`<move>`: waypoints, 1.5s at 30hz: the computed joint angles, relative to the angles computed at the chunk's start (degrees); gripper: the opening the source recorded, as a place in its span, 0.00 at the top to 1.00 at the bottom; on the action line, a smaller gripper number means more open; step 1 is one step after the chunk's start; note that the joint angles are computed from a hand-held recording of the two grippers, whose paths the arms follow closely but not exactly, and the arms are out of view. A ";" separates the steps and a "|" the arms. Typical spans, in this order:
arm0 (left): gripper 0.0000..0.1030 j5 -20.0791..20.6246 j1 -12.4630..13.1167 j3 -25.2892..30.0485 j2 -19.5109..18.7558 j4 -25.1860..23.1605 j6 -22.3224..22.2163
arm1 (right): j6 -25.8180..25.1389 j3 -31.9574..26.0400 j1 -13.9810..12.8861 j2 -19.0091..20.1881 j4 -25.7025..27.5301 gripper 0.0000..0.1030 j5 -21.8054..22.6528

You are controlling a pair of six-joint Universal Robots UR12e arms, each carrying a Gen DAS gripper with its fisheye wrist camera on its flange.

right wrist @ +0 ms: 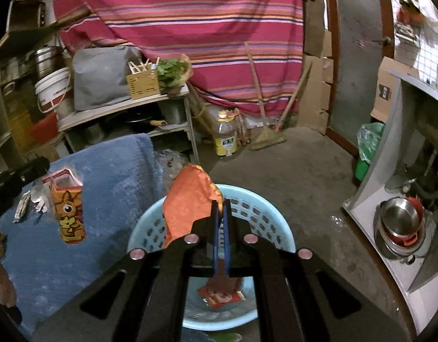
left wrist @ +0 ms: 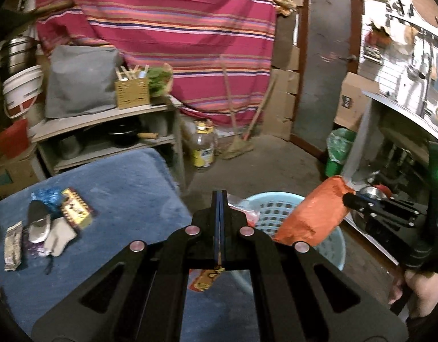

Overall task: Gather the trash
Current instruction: 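Carry the red snack bag and orange mesh bag over the light-blue basket, then open both tools to drop the two bags into the basket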

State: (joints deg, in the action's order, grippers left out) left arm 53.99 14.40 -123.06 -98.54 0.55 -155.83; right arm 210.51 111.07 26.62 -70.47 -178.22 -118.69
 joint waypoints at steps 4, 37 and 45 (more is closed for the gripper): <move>1.00 -0.28 -1.56 0.03 -0.48 -0.66 0.44 | 0.52 0.63 -0.58 -0.12 0.28 0.97 0.14; 0.58 4.92 -5.34 3.52 -5.02 -1.84 0.80 | 3.55 1.68 -2.34 -0.46 5.07 0.97 0.74; 0.20 7.15 -2.02 1.35 -3.90 4.20 -0.05 | 3.62 -0.26 -1.93 1.34 6.04 0.97 2.06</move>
State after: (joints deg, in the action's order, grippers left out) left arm 61.14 12.38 -121.71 -102.44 4.74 -155.88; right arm 214.13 110.81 24.69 -69.14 -172.18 -116.63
